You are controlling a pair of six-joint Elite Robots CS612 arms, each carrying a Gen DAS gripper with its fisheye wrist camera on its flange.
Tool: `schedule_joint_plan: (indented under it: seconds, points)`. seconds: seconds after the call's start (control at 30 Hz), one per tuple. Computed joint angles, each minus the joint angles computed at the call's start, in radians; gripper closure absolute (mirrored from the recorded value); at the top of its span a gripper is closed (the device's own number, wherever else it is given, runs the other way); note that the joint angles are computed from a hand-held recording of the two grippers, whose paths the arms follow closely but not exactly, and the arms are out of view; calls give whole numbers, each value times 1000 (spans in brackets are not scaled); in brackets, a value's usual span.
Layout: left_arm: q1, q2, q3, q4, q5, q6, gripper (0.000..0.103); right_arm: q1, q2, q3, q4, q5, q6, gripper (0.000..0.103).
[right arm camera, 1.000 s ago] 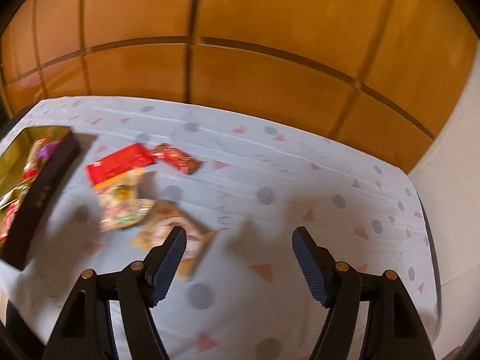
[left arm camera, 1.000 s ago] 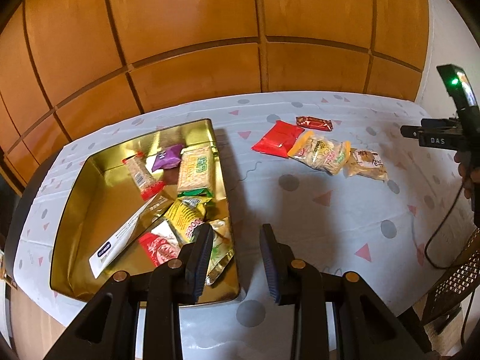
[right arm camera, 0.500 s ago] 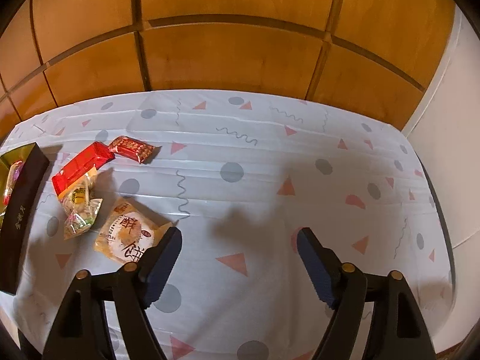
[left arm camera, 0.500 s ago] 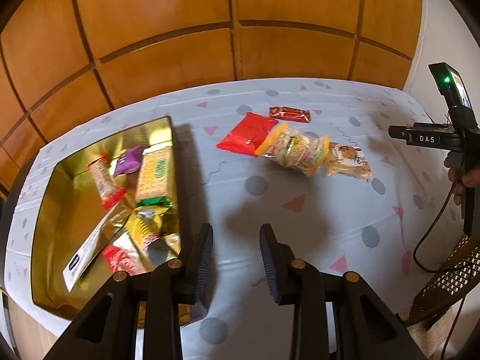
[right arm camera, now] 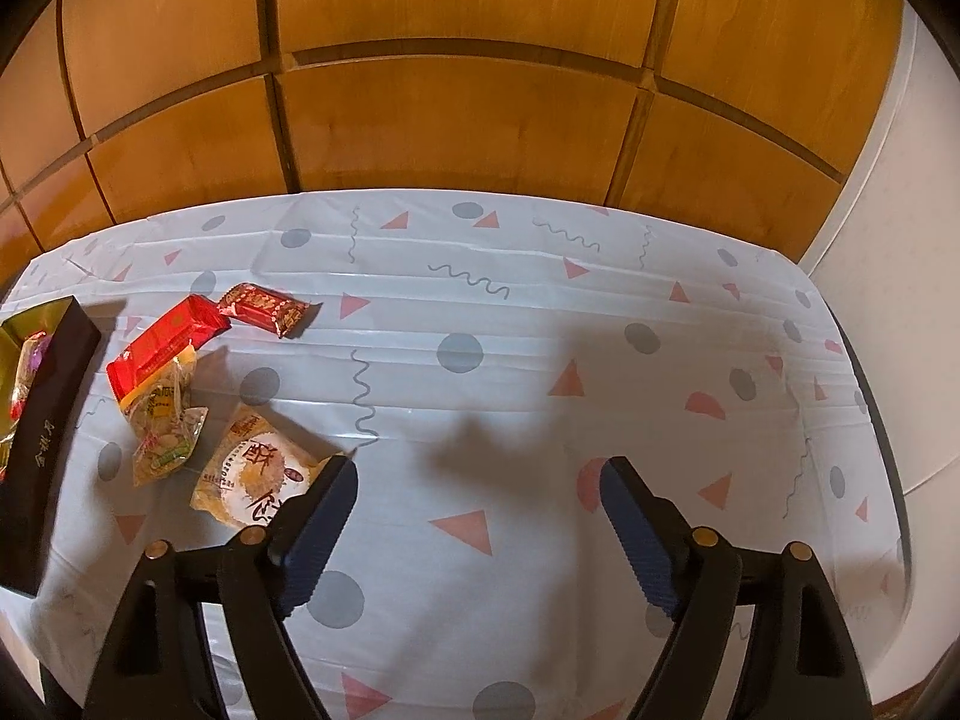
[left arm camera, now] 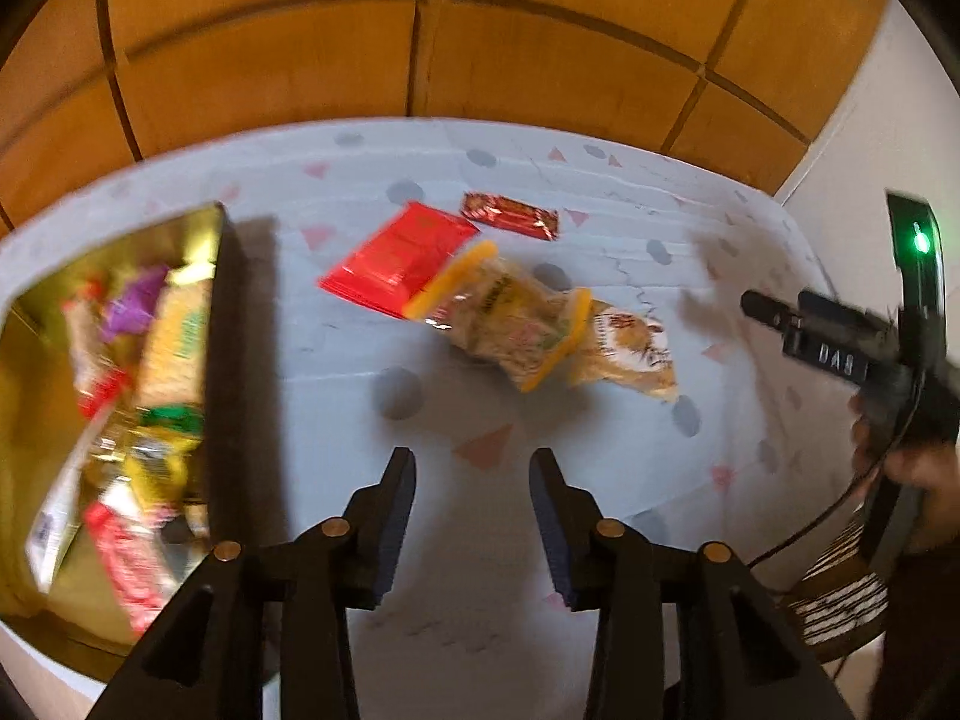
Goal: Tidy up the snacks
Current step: 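Grasp the yellow-topped lotus chip bag with the left tool and lift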
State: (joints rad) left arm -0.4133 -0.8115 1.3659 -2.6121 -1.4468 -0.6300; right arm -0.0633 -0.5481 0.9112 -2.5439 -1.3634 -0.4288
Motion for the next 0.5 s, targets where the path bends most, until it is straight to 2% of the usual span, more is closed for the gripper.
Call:
schedule_joint_plan:
  seconds: [0.1, 0.17, 0.23, 0.4, 0.5]
  points:
    - [19, 33, -47, 15, -94, -61, 57, 0, -1, 1, 2, 1, -4, 18]
    - [28, 52, -75, 18, -126, -104, 49, 0, -2, 2, 2, 4, -6, 18]
    - [32, 67, -98, 24, -131, -125, 42, 0, -5, 6, -1, 6, -7, 17]
    - [42, 110, -168, 60, -131, -194, 41, -1, -7, 10, -6, 15, -5, 16]
    - [47, 139, -213, 78, -130, -235, 36, -2, -8, 12, -8, 21, 0, 14]
